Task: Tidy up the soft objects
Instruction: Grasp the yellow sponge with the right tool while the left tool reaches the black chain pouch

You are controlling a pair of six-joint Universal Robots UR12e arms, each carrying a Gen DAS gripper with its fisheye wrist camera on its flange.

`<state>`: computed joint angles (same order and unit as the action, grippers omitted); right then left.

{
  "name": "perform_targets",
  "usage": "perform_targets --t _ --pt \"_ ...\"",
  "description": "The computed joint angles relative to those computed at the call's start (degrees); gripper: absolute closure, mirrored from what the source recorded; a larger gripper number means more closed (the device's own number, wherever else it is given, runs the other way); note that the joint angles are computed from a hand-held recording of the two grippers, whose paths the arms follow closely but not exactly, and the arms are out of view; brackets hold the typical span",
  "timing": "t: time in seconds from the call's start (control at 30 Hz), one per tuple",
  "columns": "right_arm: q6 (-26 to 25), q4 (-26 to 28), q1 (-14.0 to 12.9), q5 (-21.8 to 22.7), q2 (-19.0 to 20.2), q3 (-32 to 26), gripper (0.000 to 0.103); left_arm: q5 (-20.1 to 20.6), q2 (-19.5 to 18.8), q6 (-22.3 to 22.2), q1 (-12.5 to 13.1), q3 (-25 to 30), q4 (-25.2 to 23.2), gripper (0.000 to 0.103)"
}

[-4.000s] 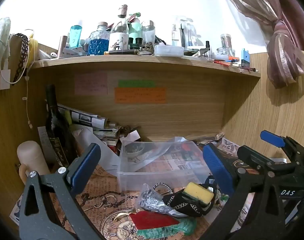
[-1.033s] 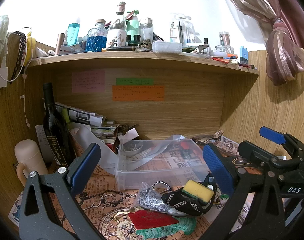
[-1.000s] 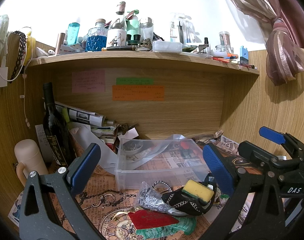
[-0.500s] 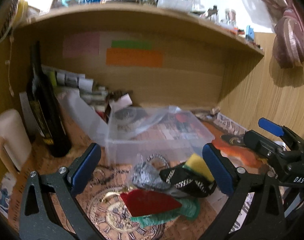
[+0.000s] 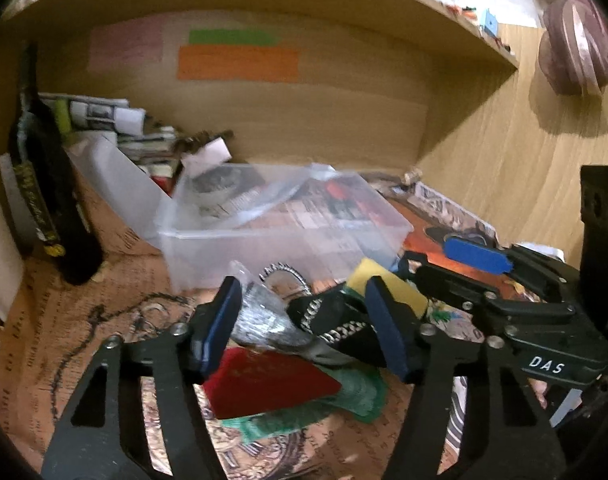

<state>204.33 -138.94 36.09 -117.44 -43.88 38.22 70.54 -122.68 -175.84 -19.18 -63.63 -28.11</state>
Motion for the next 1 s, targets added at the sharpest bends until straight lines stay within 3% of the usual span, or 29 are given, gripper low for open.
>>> perform_targets --t 0.13,0.47,0.63,0.8,0.87,1.0 --pt "0.69 1.29 -0.41 2.15 0.03 0.07 0.057 -1.87 -0.7 1.08 -0.09 1.19 -3.69 0.058" --pt "2.35 4.71 -1.33 7.32 0.36 -0.23 0.059 -3.09 -1.8 1.29 -0.22 2.71 -9.76 0.058" --pt "2.25 5.9 -1.6 8.39 0.34 -0.02 0.059 -5.72 -3.03 0.63 0.27 4.52 -13.81 0.058" --pt "0.99 7.26 -1.79 9.79 0.57 -0.39 0.06 -6.71 -3.19 -0.18 0.52 4.17 -13.16 0.062" --pt "0.12 8.0 -1.72 9.88 0.96 -0.97 0.07 -6.58 -3.03 -0.18 0.46 3.7 -12.21 0.067" --pt "-0.32 6.04 -1.44 8.6 0.82 -0.39 0.074 -5.59 -2.72 -0.16 0.29 2.84 -10.19 0.077"
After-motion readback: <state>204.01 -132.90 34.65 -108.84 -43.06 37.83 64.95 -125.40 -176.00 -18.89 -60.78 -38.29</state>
